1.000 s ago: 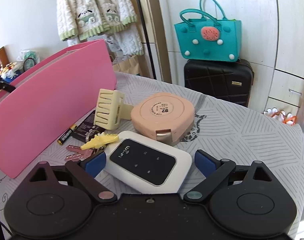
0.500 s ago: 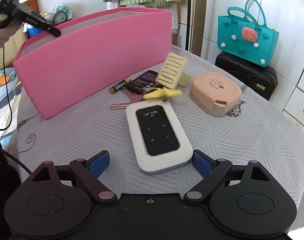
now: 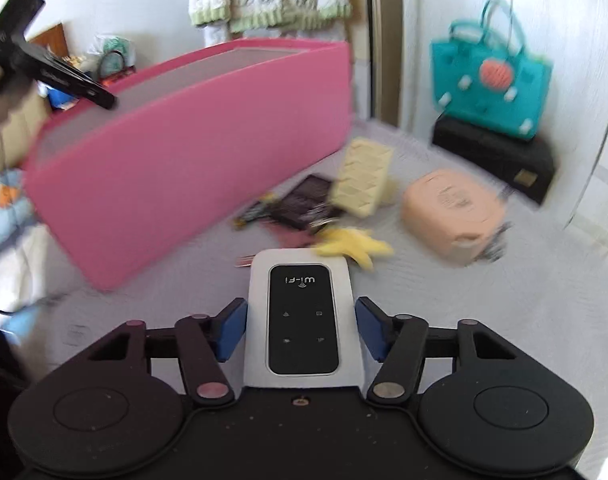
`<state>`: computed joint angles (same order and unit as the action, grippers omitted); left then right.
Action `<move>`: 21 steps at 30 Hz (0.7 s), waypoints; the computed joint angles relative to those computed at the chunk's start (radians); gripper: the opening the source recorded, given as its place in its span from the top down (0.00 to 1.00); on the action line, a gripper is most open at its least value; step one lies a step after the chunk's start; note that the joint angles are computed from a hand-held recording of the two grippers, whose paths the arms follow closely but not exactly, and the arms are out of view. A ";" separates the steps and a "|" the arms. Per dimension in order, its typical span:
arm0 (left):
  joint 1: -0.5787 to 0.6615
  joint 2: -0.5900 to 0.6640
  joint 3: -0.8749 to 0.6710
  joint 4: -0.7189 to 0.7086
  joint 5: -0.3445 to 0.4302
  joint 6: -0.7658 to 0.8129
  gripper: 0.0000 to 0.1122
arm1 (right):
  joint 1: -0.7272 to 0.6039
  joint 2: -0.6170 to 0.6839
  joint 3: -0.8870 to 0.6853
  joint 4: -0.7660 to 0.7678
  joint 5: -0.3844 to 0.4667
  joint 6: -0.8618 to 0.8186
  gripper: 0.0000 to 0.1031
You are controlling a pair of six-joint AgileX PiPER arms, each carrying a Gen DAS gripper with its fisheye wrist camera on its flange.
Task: Organize rigid objects
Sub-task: 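Approach the white wifi router on the table and grasp it with the right gripper, then lower the white wifi router into the pink box and release it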
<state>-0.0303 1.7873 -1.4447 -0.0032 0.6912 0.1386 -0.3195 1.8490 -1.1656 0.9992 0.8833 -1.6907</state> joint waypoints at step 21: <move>0.033 -0.022 0.020 -0.098 0.008 0.084 0.94 | 0.128 -0.214 0.160 -0.029 -0.273 0.185 0.37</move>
<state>0.0028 1.7656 -1.4248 -0.1013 0.6992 0.2222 -0.1912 1.6346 -1.0056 0.9706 0.6101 -1.5058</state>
